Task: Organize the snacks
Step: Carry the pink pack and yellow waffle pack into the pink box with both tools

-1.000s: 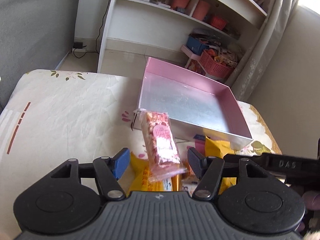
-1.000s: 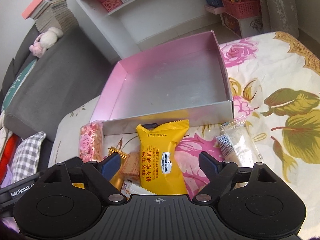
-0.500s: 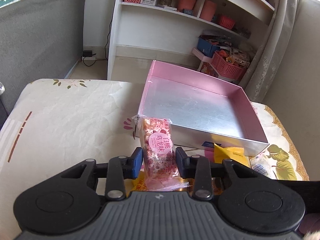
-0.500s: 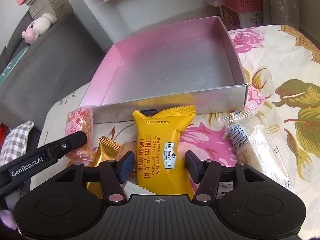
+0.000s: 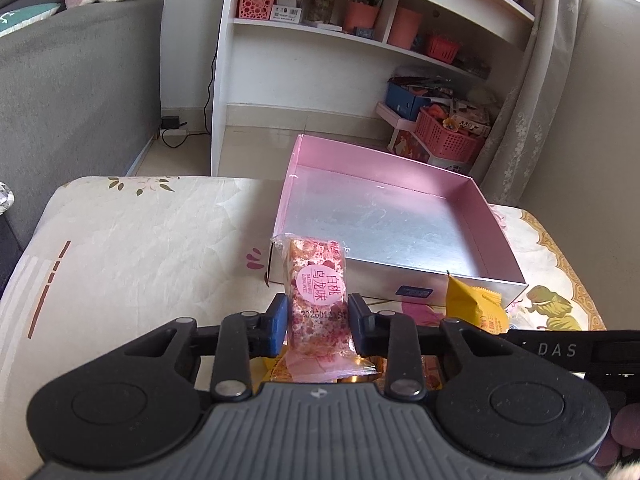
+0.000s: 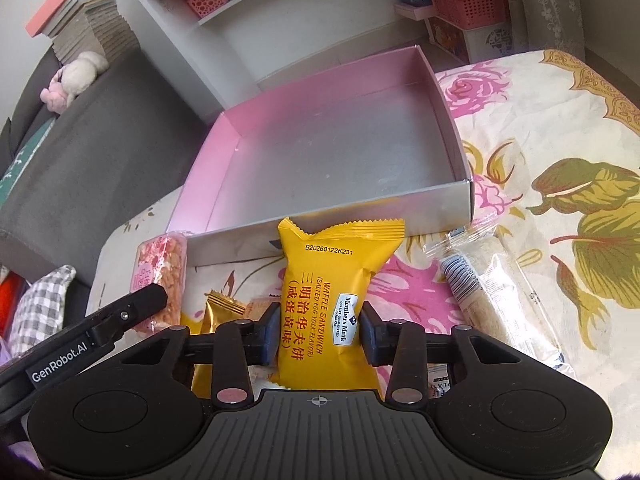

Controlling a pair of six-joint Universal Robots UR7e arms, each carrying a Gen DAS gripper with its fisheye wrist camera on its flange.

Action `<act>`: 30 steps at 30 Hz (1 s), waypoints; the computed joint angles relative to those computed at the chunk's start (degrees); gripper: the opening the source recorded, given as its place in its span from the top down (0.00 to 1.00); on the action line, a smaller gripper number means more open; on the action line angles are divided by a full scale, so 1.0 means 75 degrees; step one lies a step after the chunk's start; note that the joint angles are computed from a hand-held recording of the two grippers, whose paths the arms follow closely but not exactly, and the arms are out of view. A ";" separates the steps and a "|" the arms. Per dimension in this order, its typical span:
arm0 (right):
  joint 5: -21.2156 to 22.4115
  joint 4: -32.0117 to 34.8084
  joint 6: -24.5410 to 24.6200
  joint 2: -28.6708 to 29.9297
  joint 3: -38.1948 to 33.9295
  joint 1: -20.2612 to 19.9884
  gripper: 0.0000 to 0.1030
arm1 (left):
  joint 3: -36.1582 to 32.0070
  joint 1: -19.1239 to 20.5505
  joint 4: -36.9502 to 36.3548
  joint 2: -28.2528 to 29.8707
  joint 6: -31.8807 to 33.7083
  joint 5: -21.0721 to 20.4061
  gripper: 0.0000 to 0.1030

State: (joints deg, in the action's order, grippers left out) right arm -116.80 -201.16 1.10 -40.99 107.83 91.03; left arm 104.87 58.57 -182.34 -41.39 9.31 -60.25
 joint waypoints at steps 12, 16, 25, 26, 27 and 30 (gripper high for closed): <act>0.0194 -0.0739 -0.0194 -0.0340 0.0370 0.0149 0.63 | 0.0203 -0.0064 -0.0097 -0.0258 -0.0090 -0.0232 0.73; 0.0286 -0.1060 -0.0242 -0.0432 0.0464 0.0166 0.63 | 0.0278 -0.0095 -0.0303 -0.0313 -0.0108 -0.0287 0.73; 0.0776 -0.1801 0.0015 -0.0769 0.0691 0.0069 0.63 | 0.0255 -0.0077 -0.0705 -0.0374 -0.0119 -0.0891 0.73; 0.0796 -0.1830 0.0088 -0.0803 0.0680 0.0049 0.63 | 0.0191 -0.0092 -0.0744 -0.0326 -0.0031 -0.0896 0.73; 0.0822 -0.1858 0.0160 -0.0835 0.0658 0.0025 0.63 | 0.0129 -0.0100 -0.0781 -0.0281 0.0051 -0.0909 0.73; 0.1026 -0.1979 0.0321 -0.0874 0.0534 -0.0076 0.63 | -0.0138 -0.0099 -0.0782 -0.0076 0.0242 -0.0963 0.73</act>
State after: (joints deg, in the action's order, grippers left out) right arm -109.11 -216.00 3.51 -47.55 111.84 90.45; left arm 103.83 57.82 -188.20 -41.97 11.13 -67.47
